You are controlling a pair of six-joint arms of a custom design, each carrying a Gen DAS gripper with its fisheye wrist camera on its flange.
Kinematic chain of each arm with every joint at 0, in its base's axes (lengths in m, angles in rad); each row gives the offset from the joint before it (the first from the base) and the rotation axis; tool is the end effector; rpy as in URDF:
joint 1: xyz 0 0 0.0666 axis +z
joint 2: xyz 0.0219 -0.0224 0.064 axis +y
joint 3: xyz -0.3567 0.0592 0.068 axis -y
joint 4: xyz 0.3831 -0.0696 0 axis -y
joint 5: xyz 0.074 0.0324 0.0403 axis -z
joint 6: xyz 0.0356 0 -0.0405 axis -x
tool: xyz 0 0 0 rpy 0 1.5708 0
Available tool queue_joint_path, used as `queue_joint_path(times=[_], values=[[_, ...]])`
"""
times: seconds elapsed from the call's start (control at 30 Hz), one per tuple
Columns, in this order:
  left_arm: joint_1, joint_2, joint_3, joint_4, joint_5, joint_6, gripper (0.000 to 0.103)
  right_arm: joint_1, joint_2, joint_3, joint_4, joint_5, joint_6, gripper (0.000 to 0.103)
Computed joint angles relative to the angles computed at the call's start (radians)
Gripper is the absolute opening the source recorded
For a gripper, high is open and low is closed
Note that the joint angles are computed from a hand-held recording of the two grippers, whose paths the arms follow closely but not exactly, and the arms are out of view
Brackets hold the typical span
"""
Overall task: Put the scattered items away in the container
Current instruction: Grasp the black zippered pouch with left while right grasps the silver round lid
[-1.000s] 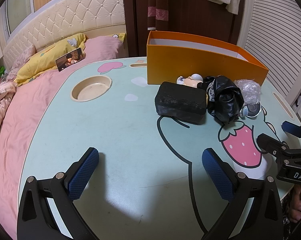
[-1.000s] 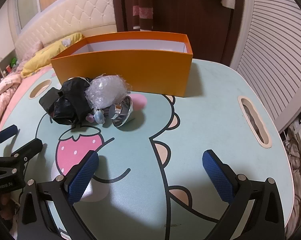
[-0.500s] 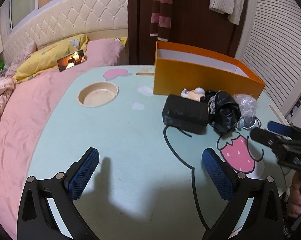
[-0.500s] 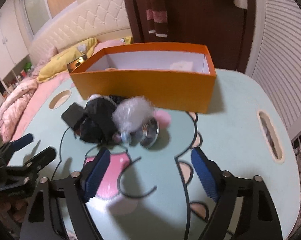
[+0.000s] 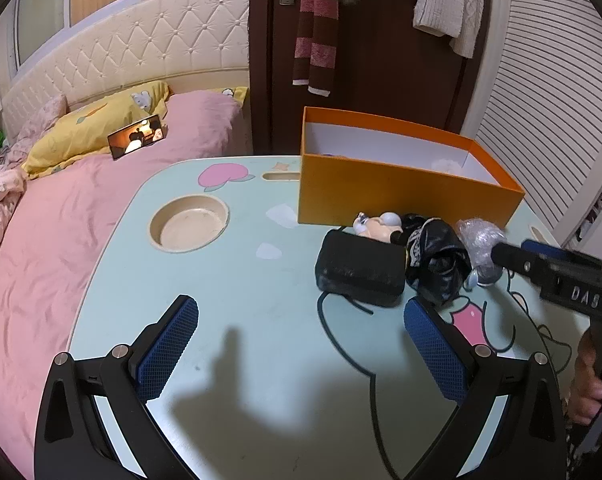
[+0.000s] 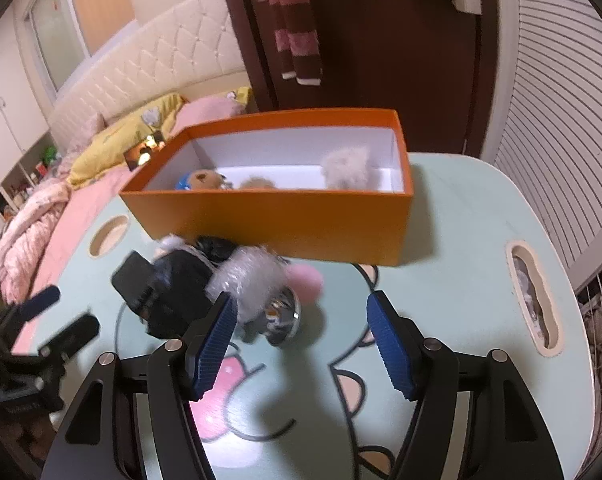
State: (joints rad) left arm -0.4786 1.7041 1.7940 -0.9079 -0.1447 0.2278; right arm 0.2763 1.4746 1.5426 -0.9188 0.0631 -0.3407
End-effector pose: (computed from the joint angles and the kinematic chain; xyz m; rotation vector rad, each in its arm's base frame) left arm 0.5284 -0.2688 0.4296 0.2303 2.3728 -0.1637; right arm 0.4910 0.1365 0.4357 0.1071 2.4274 0.2046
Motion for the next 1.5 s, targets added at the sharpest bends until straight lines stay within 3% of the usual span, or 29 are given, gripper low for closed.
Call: queue_joint_path(times=[0.1,0.23,0.3,0.4,0.7,1.03,1.2,1.3,1.33,1.5], values=[[-0.003,0.005,0.009,-0.001,0.008,0.009,0.103,-0.005,0.012,0.002,-0.022,0.002,0.008,0.062],[-0.003,0.009,0.016,-0.010,0.011,0.010,0.103,0.003,0.056,0.040,-0.063,0.005,0.039,0.048],[-0.003,0.012,0.019,-0.015,0.005,0.009,0.103,0.011,0.068,0.050,-0.065,0.013,0.049,0.047],[0.001,0.017,0.027,-0.020,0.008,0.012,0.103,0.016,0.084,0.065,-0.069,0.015,0.063,0.027],[0.003,0.033,0.045,-0.031,0.011,-0.001,0.103,0.005,0.024,0.003,-0.036,-0.026,0.063,0.026],[0.001,0.109,0.156,-0.068,0.049,-0.035,0.102,-0.005,-0.046,-0.057,-0.007,-0.048,0.036,0.026],[-0.009,0.167,0.223,-0.116,0.068,-0.066,0.093,-0.015,-0.057,-0.067,-0.003,-0.051,0.024,0.026],[-0.010,0.192,0.246,-0.135,0.086,-0.067,0.075,-0.018,-0.058,-0.068,-0.001,-0.057,0.019,0.026],[-0.009,0.199,0.252,-0.143,0.097,-0.066,0.062,-0.018,-0.058,-0.069,-0.001,-0.057,0.019,0.026],[-0.009,0.171,0.205,-0.103,0.103,-0.075,0.062,-0.018,-0.061,-0.073,0.000,-0.060,0.018,0.026]])
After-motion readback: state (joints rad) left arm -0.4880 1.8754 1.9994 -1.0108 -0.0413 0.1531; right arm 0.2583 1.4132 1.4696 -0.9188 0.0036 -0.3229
